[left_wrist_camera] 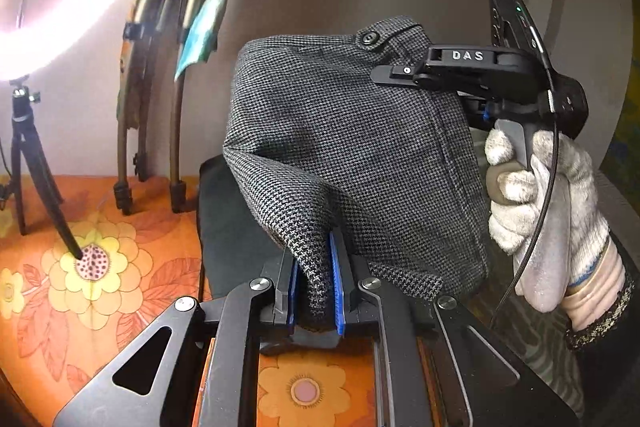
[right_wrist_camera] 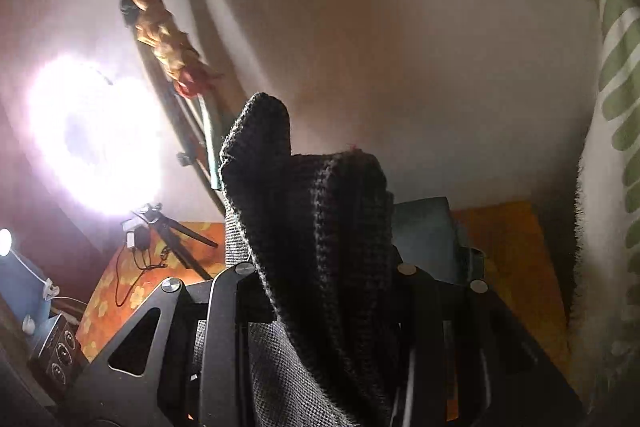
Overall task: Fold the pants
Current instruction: 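Lift the folded trousers with both grippers and carry them toward the dark garment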
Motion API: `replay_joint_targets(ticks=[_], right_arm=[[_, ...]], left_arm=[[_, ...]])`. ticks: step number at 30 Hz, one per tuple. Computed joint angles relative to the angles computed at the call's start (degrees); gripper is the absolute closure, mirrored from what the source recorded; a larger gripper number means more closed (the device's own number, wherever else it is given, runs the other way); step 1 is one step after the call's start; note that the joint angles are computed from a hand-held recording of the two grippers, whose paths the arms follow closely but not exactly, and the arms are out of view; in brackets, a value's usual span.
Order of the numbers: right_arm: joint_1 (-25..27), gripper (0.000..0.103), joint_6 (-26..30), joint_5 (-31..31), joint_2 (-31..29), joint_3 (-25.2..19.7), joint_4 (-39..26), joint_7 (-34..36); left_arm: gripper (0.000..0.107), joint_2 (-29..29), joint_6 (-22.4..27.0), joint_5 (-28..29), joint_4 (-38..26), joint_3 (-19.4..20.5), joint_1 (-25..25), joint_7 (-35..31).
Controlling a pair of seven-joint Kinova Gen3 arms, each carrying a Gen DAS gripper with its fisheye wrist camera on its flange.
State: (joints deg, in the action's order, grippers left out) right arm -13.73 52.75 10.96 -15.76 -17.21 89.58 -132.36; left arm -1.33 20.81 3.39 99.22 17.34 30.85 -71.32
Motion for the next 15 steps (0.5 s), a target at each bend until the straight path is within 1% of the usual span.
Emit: replay_joint_targets(ticks=[2,8,10,13,15], right_arm=[[-0.5,0.070,-2.0,-2.0,1.0,2.3,1.7,1.5],[-0.9,0.070,-5.5,-5.0,5.3,6.3,3.9,5.8],[-0.7,0.070,-6.6,-5.9,6.6,7.5,4.4,6.7],[0.1,0.070,-8.9,-8.7,7.4,9.9,6.9,8.8],[0.7,0.069,-9.3,-10.3,8.5,11.1,8.0,10.1]], left_arm=[[0.096,1.6,0.0,-1.2,-0.4,0.1,0.0,1.1],[0.096,6.3,-0.1,-3.7,-1.9,-1.3,1.2,2.6],[0.096,7.7,0.3,-3.3,-2.6,-1.6,1.1,1.9],[0.096,9.3,1.4,-2.4,-3.2,-2.1,1.1,0.9],[0.096,10.1,2.1,-2.0,-3.3,-2.3,1.2,0.4]])
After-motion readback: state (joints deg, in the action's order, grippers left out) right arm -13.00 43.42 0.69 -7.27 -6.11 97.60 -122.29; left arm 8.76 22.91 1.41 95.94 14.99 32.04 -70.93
